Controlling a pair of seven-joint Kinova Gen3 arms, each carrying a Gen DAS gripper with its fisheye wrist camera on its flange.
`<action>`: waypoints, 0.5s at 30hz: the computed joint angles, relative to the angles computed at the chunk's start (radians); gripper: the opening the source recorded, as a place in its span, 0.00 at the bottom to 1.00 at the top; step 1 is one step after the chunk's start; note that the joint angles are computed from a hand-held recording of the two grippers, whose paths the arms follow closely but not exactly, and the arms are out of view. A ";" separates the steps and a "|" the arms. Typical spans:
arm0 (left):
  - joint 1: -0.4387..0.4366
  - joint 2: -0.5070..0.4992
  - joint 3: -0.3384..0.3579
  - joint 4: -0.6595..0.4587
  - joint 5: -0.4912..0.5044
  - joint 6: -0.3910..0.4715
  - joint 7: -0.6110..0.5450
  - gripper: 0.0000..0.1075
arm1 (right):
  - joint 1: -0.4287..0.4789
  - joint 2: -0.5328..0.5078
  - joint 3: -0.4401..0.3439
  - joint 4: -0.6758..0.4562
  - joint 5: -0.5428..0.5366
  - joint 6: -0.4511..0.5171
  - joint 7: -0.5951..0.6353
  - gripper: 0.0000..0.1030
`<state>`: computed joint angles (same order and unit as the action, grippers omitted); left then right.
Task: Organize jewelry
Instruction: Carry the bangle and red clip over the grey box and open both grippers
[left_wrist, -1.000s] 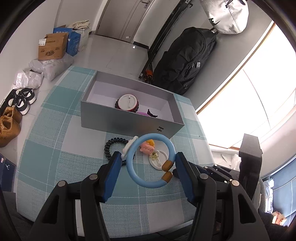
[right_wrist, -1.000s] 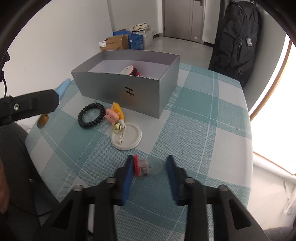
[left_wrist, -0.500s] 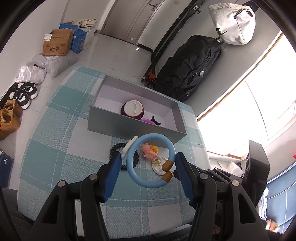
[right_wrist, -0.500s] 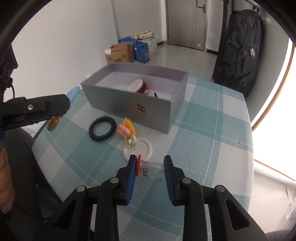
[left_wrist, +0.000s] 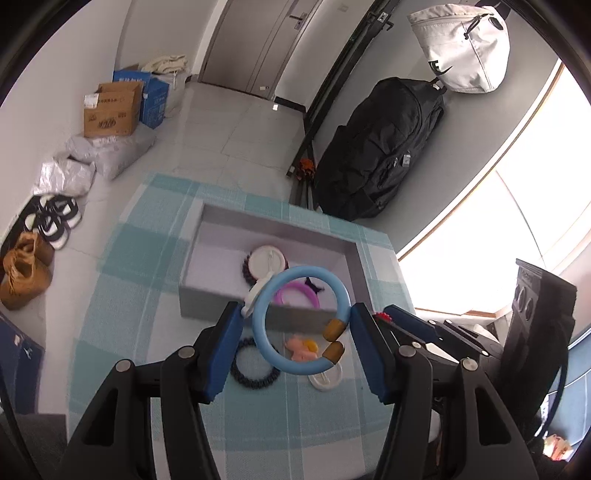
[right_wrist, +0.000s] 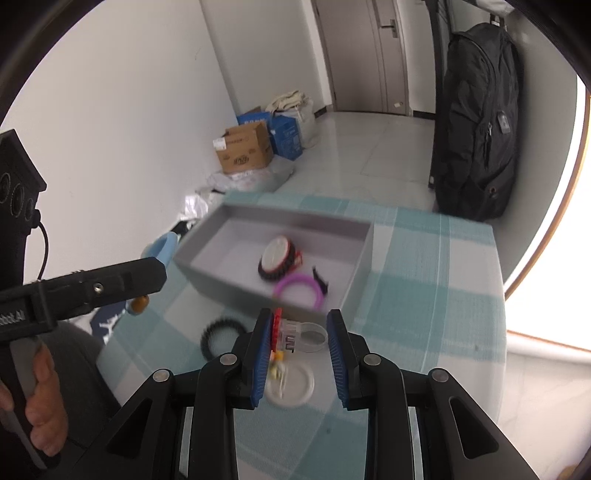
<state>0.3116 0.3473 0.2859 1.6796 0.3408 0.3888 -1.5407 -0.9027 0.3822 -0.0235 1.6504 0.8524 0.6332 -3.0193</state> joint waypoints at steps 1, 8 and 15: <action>-0.006 0.011 0.005 -0.016 0.004 0.008 -0.004 0.51 | 0.012 -0.002 0.001 0.000 -0.001 -0.021 0.003 0.27; 0.069 0.096 -0.072 -0.156 -0.090 0.093 0.061 0.51 | 0.080 0.020 0.020 -0.035 -0.049 -0.091 0.069 0.27; 0.046 0.161 -0.054 -0.214 -0.106 0.118 0.064 0.51 | 0.107 0.052 0.062 -0.060 -0.123 -0.162 0.153 0.27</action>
<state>0.3575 0.5083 0.2320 1.4656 0.2347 0.5071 -1.4770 -0.7960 0.4342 0.0388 1.5903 0.7295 0.4708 -2.8660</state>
